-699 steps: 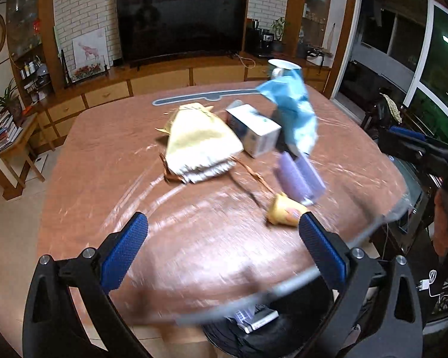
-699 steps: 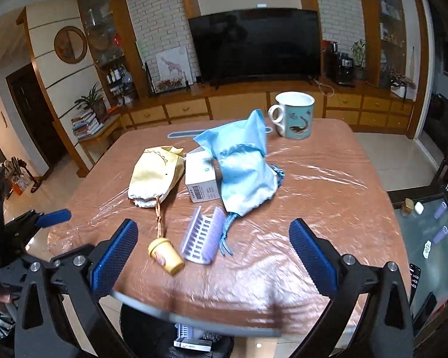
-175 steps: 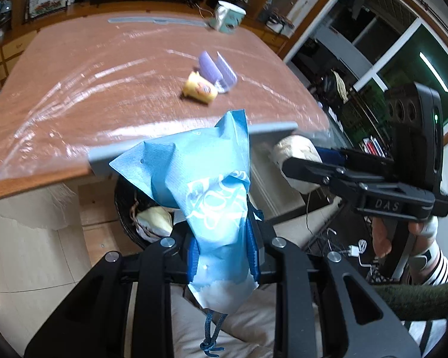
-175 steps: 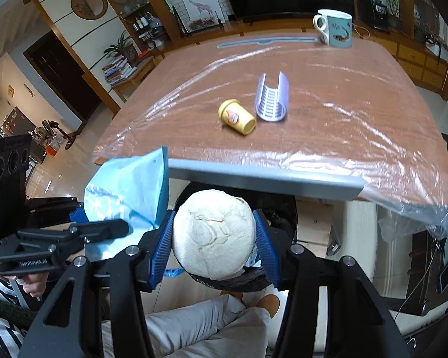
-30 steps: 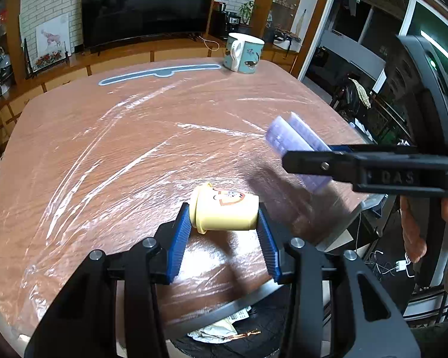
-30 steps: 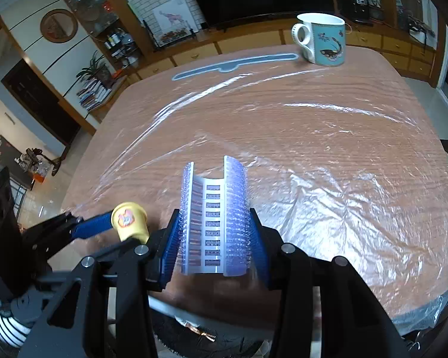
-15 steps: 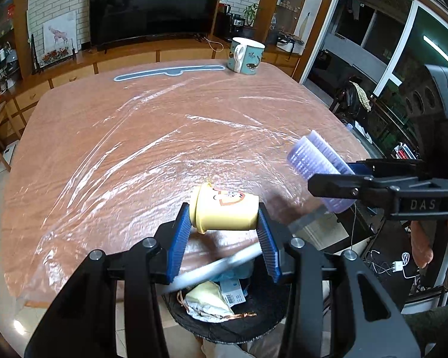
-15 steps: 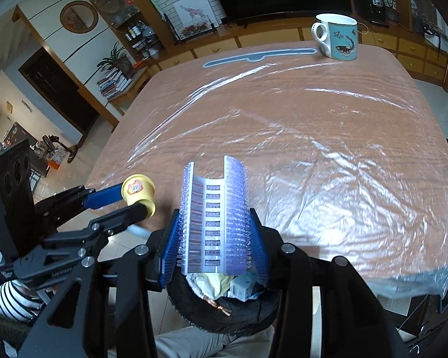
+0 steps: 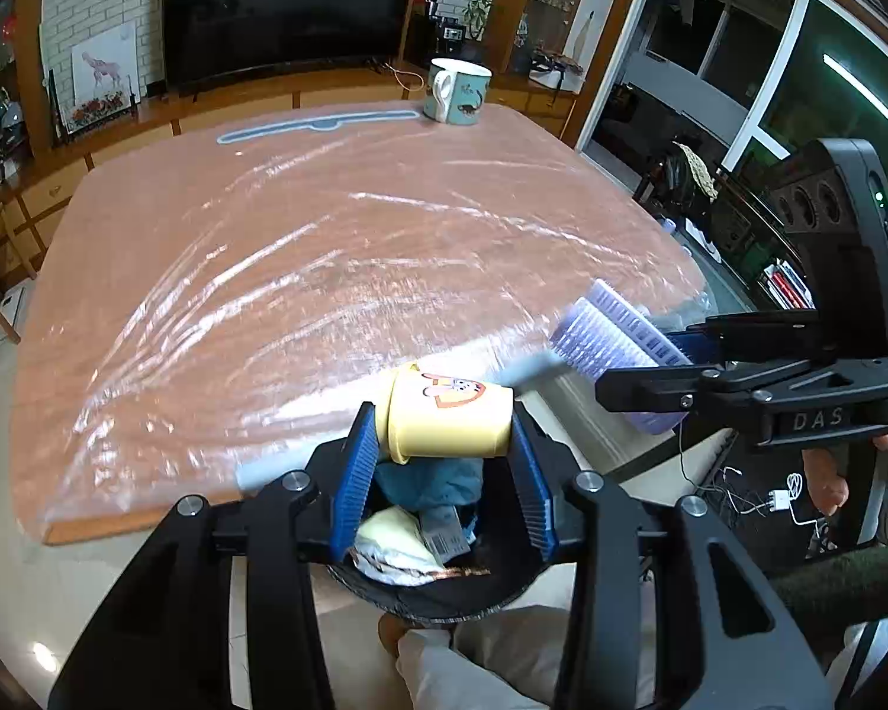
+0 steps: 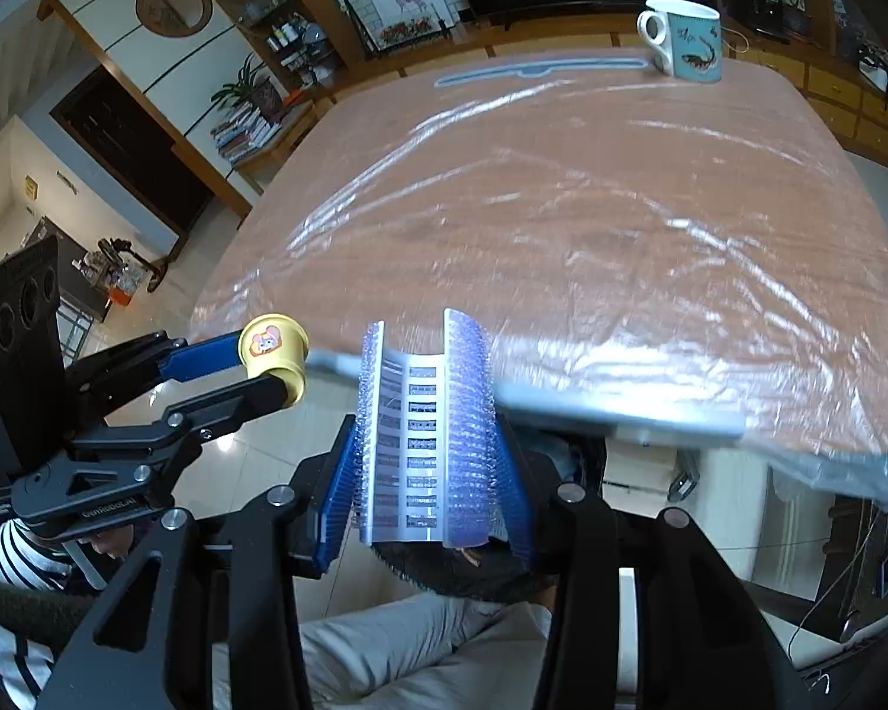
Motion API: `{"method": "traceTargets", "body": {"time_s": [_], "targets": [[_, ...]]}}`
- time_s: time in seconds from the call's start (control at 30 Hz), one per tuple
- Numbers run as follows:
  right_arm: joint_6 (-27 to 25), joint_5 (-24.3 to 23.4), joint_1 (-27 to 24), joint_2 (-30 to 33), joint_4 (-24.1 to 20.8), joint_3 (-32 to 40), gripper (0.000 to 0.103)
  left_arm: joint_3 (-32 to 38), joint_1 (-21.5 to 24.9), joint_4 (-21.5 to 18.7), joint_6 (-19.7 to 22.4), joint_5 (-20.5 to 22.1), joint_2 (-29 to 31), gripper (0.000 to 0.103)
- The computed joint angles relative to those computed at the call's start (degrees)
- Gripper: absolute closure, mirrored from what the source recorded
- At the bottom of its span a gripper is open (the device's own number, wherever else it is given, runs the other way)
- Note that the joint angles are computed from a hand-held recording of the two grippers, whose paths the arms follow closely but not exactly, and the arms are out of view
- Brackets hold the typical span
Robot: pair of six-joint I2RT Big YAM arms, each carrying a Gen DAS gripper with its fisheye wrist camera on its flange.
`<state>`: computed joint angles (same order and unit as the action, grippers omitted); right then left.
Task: Collect trash
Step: 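Carry the held yellow cup and purple roller past the table edge over the bin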
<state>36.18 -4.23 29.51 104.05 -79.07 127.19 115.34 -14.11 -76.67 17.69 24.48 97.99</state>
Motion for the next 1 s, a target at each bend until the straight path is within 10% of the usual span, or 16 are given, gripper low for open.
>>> {"method": "traceTargets", "body": {"time_s": [1.0], "targets": [[-2.16,-2.21,1.46,0.4,-0.62,-11.01,0.061,-15.1,-2.84,1.23,3.83,-8.29,-2.84,0.058]]}}
